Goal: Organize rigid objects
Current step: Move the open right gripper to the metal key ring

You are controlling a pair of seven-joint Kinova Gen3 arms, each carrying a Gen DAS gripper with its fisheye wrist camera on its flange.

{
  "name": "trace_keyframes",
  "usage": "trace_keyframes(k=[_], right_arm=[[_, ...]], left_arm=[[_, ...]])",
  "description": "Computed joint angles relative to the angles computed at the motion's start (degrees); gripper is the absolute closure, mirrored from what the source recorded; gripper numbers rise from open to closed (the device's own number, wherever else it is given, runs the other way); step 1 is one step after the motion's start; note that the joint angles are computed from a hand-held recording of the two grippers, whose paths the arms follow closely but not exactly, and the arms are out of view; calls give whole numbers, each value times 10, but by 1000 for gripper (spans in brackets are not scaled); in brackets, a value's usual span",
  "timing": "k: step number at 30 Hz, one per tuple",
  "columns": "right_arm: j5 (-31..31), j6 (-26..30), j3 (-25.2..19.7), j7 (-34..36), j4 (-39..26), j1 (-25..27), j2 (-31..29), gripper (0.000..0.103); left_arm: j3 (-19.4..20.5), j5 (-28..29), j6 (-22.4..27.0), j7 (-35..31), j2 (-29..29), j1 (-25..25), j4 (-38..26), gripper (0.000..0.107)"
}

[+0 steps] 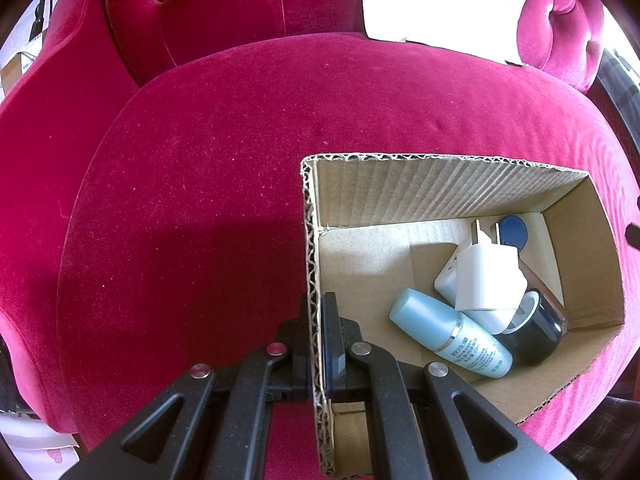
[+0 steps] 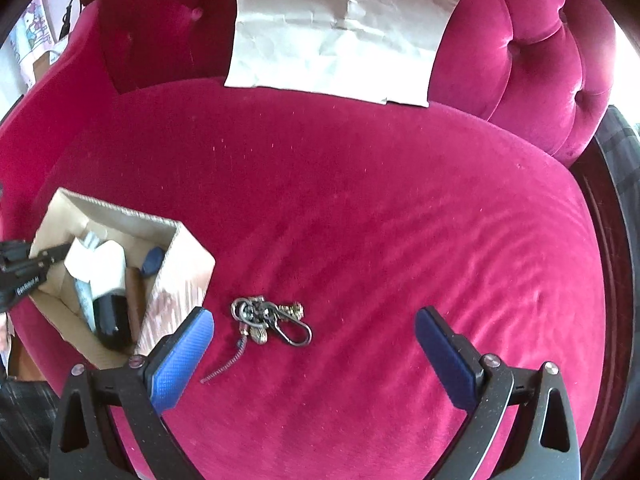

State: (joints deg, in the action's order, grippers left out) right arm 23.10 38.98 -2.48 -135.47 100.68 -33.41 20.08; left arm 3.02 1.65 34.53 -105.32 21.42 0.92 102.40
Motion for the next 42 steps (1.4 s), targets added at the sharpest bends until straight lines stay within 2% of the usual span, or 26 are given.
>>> trace_keyframes(k=[7, 21, 33, 42], right_arm=[[-10, -28, -6, 21, 26, 9, 2, 0], [-58, -64, -5, 88, 24, 24, 29, 0], [-85, -72, -1, 138, 6, 31, 66, 1], [-91, -65, 9, 153, -16, 25, 86, 6]], left_arm=[[0, 1, 2, 0, 0, -1, -2, 104], [2, 9, 7, -14, 0, -10, -6, 104], [3, 18, 10, -20, 4, -14, -9, 104], [2, 19, 11, -21, 5, -15, -10, 104]])
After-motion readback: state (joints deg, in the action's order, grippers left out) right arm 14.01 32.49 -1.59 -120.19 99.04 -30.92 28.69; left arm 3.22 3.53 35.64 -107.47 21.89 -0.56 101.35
